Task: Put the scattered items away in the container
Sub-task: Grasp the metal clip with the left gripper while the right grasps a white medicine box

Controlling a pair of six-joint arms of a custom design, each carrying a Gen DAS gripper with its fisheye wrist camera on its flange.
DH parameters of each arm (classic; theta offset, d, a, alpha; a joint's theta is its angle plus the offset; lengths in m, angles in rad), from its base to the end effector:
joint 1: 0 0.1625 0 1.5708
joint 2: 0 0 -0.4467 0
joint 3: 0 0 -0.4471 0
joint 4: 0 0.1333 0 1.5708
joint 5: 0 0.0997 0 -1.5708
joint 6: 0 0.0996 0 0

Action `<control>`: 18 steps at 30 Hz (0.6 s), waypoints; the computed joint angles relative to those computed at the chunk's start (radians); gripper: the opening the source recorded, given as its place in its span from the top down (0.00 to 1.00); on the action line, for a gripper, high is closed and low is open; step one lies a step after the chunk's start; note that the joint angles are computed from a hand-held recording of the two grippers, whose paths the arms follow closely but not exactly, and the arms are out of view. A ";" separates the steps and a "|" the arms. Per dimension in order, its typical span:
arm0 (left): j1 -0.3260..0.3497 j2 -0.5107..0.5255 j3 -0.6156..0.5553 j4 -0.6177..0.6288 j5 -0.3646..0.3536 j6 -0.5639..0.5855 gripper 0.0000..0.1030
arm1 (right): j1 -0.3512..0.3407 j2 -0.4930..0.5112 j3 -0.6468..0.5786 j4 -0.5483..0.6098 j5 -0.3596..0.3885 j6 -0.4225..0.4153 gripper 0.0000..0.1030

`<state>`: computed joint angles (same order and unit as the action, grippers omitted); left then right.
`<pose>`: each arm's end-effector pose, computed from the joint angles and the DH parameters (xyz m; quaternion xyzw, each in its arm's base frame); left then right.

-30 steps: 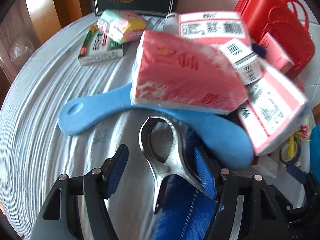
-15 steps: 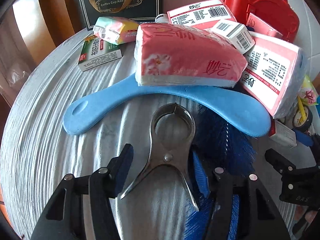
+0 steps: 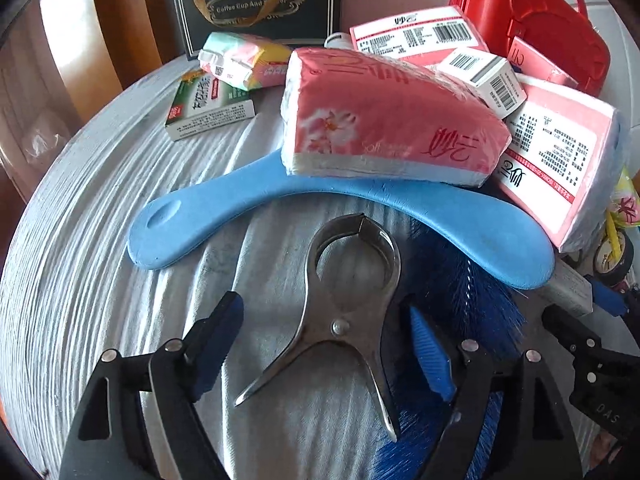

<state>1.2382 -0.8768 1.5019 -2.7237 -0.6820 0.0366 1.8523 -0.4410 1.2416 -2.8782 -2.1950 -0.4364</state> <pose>-0.0510 -0.7928 0.2402 0.0497 0.8774 -0.2941 0.3758 0.3059 -0.7877 0.0100 0.2516 -0.8896 0.2149 0.3148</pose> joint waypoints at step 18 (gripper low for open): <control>-0.050 -0.016 0.076 -0.055 0.054 0.004 0.63 | 0.003 -0.032 0.052 -0.002 0.041 -0.030 0.73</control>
<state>1.1882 -0.8927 1.5776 -2.7783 -0.6279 0.0410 1.8557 -0.4735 1.2940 -2.8797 -2.1538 -0.4668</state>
